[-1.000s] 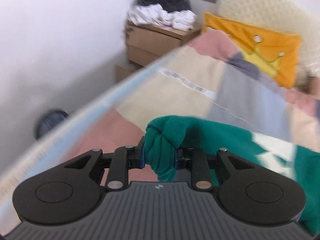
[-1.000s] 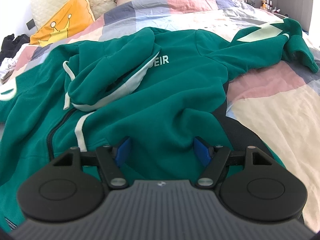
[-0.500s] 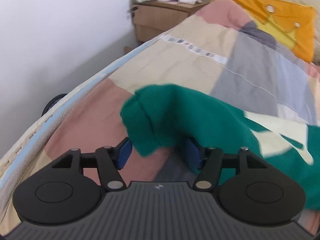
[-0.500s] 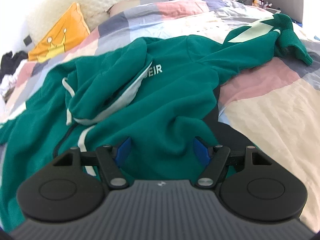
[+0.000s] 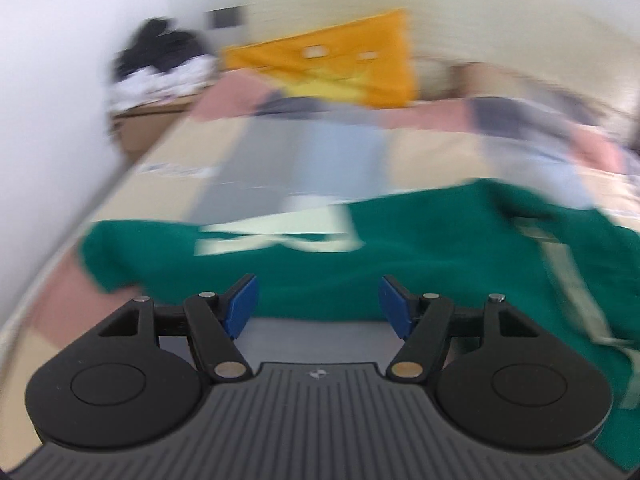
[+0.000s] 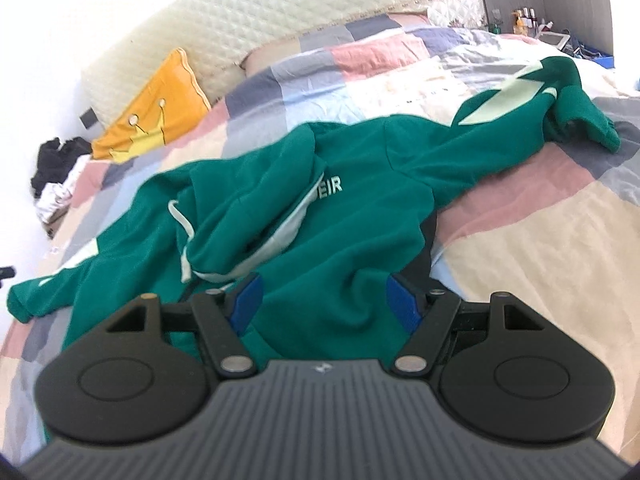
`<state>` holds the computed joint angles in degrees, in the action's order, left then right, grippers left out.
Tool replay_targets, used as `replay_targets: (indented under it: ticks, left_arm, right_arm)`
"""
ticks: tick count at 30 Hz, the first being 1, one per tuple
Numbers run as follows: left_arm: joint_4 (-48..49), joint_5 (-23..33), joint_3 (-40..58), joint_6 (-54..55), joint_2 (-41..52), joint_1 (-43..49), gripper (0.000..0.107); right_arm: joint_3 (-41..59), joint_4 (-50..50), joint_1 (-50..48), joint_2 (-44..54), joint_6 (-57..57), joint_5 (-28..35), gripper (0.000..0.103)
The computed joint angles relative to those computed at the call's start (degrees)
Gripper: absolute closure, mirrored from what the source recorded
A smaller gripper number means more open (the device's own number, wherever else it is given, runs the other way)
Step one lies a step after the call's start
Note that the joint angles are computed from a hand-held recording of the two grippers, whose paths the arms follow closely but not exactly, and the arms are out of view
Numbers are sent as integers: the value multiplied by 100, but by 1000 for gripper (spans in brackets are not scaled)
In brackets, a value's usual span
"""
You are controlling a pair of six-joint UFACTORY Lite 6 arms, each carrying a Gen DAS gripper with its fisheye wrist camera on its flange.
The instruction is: Fold large clothes
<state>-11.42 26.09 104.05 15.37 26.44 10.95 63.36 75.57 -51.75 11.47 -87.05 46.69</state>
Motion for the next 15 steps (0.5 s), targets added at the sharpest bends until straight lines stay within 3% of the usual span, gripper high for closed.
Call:
replay_targets:
  ticks: [3, 6, 11, 15]
  left_arm:
    - [615, -208, -632, -902, -660, -1169, 35]
    - [844, -161, -547, -1653, -812, -2214, 35]
    - [1935, 188, 619, -3404, -227, -3709, 35]
    - [1606, 413, 1684, -3866, 491, -4337, 35]
  right_arm:
    - [156, -62, -201, 76, 76, 276, 33]
    - [319, -93, -410, 175, 167, 578, 33]
    - [693, -118, -674, 404, 230, 878, 32]
    - [998, -124, -758, 660, 177, 884, 32]
